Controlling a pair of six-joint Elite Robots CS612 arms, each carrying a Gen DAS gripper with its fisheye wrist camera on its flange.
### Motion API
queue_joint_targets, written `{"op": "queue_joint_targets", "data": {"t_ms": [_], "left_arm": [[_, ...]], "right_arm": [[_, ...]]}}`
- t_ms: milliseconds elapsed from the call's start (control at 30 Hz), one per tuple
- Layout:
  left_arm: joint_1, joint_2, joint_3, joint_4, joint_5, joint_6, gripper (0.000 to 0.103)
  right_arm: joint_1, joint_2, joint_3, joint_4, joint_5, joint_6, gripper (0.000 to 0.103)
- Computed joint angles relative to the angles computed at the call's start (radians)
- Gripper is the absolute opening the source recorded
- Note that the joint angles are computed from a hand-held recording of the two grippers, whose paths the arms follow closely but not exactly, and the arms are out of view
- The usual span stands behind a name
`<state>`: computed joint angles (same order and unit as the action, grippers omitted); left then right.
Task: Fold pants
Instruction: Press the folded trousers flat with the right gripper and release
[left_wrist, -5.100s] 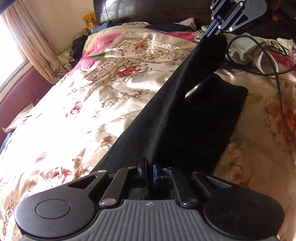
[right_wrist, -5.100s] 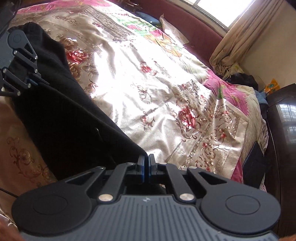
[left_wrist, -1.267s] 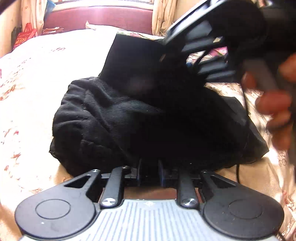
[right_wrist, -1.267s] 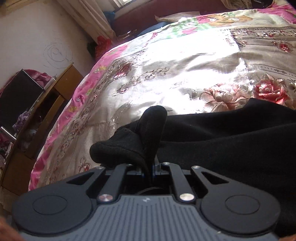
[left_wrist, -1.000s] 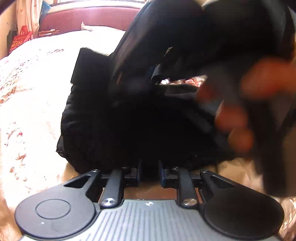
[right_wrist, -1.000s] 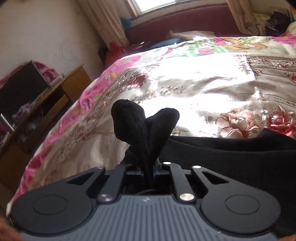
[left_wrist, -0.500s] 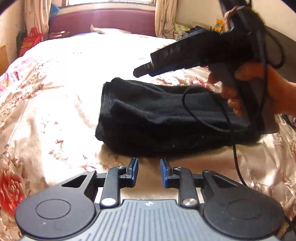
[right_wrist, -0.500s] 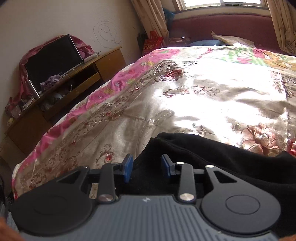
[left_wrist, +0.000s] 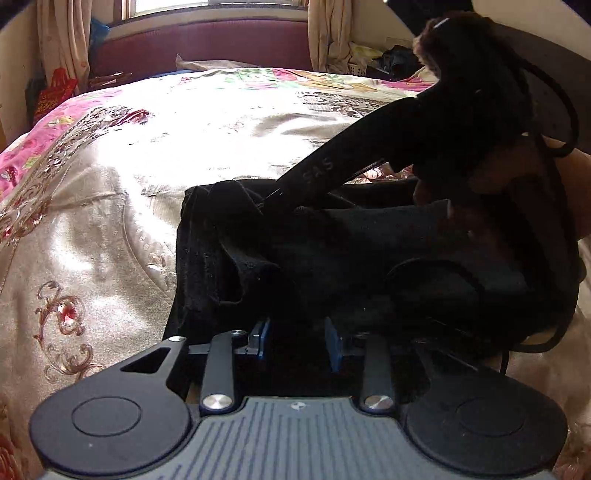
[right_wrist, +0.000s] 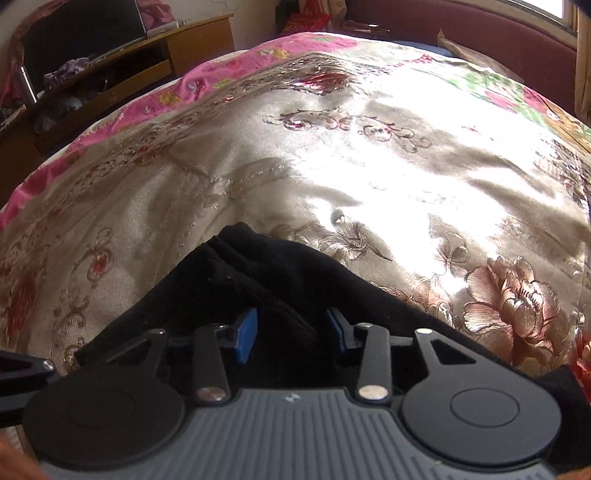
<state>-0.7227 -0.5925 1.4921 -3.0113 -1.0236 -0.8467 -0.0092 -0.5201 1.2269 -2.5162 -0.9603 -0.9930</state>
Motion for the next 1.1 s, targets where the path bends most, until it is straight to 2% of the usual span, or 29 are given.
{"op": "queue_joint_targets", "data": {"t_ms": [67, 100, 233, 300, 367, 433, 467, 500, 567, 600, 633, 667, 700, 733, 800, 867, 1033, 1067, 1100], "left_arm": [[-0.015, -0.011, -0.001, 0.011, 0.048, 0.041, 0.047], [-0.021, -0.013, -0.003, 0.005, 0.068, 0.061, 0.047], [-0.029, 0.012, -0.059, -0.008, 0.110, 0.138, 0.048], [-0.028, 0.039, -0.113, 0.012, 0.133, 0.165, 0.048], [-0.023, 0.063, -0.163, 0.019, 0.122, 0.182, 0.049], [-0.013, 0.095, -0.226, 0.064, 0.085, 0.190, 0.050], [-0.006, 0.108, -0.252, 0.100, 0.054, 0.187, 0.050], [0.004, 0.123, -0.282, 0.155, 0.016, 0.179, 0.050], [0.000, 0.139, -0.308, 0.215, 0.000, 0.161, 0.051], [-0.001, 0.138, -0.311, 0.225, 0.001, 0.170, 0.051], [-0.002, 0.135, -0.312, 0.236, 0.000, 0.177, 0.052], [-0.003, 0.129, -0.311, 0.253, -0.001, 0.180, 0.054], [-0.002, 0.127, -0.317, 0.277, -0.003, 0.182, 0.055], [-0.002, 0.126, -0.320, 0.299, -0.003, 0.189, 0.057], [-0.002, 0.122, -0.323, 0.322, -0.004, 0.199, 0.057], [-0.004, 0.124, -0.334, 0.341, -0.003, 0.203, 0.057], [0.000, 0.132, -0.355, 0.360, -0.010, 0.188, 0.057], [0.000, 0.132, -0.358, 0.364, -0.006, 0.188, 0.057], [0.000, 0.131, -0.359, 0.366, -0.006, 0.192, 0.057]], "right_arm": [[-0.033, -0.024, 0.028, -0.017, 0.049, 0.039, 0.038], [-0.052, -0.034, 0.043, -0.052, 0.052, 0.078, 0.038], [-0.124, -0.045, 0.052, -0.150, -0.008, 0.271, 0.038], [-0.161, -0.038, 0.043, -0.194, -0.047, 0.341, 0.040], [-0.190, -0.026, 0.025, -0.201, -0.075, 0.371, 0.043], [-0.209, -0.007, -0.008, -0.164, -0.113, 0.400, 0.043], [-0.220, 0.005, -0.024, -0.149, -0.110, 0.420, 0.045], [-0.231, 0.018, -0.046, -0.101, -0.085, 0.431, 0.046], [-0.244, 0.039, -0.099, 0.044, -0.021, 0.454, 0.046], [-0.252, 0.051, -0.127, 0.142, 0.043, 0.449, 0.048], [-0.254, 0.060, -0.145, 0.199, 0.069, 0.424, 0.054], [-0.253, 0.069, -0.160, 0.230, 0.074, 0.381, 0.066], [-0.251, 0.080, -0.175, 0.248, 0.069, 0.347, 0.070], [-0.252, 0.092, -0.196, 0.286, 0.065, 0.344, 0.070], [-0.269, 0.111, -0.233, 0.381, 0.130, 0.333, 0.068], [-0.281, 0.123, -0.258, 0.447, 0.165, 0.325, 0.066], [-0.276, 0.146, -0.280, 0.495, 0.243, 0.357, 0.068], [-0.274, 0.145, -0.277, 0.486, 0.240, 0.357, 0.063], [-0.273, 0.142, -0.280, 0.488, 0.222, 0.356, 0.044]]}}
